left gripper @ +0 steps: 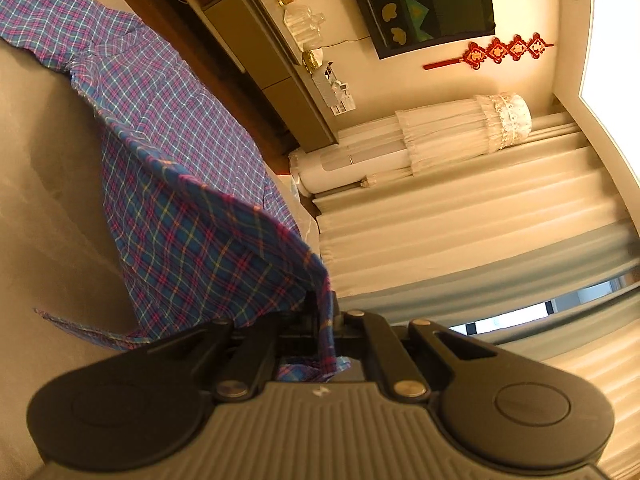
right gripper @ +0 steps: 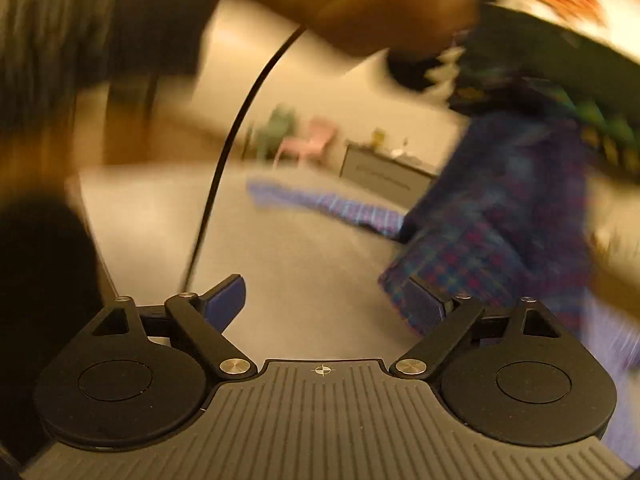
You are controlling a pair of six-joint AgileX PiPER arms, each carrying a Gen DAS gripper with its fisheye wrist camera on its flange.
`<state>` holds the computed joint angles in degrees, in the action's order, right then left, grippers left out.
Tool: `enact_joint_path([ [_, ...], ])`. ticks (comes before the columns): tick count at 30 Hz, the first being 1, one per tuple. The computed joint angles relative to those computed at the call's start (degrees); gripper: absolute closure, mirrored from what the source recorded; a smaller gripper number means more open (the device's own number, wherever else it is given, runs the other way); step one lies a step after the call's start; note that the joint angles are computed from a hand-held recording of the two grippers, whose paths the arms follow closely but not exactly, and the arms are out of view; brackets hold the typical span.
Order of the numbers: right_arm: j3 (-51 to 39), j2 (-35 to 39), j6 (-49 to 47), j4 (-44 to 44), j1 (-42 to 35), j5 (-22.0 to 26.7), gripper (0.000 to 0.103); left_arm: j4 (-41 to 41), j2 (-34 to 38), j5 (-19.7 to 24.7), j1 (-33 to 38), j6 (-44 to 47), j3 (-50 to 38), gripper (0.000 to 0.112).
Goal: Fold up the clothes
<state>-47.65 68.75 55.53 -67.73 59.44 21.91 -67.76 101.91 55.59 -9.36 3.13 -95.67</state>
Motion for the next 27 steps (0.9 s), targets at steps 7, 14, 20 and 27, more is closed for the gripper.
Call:
enact_joint_path([
  [7, -18.81, 25.25, -13.90, 11.00, -9.09, -1.28, 0.031, 0.09, -0.45, 1.10, -0.68, 0.06, 0.00, 0.109],
  [14, -12.63, 20.69, 8.32, -20.89, -1.89, 25.76, 0.039, -2.19, -0.96, 3.32, 1.45, 4.60, 2.21, 0.108],
  [20, 4.54, 6.34, 13.87, -23.52, 1.50, 36.05, 0.032, -9.73, -1.68, 3.11, 2.89, 10.72, 8.85, 0.107],
  [27, 0.63, 4.28, 19.03, -23.19, 9.95, 28.14, 0.039, -10.02, -0.56, 2.41, 0.70, 10.33, 8.66, 0.107],
])
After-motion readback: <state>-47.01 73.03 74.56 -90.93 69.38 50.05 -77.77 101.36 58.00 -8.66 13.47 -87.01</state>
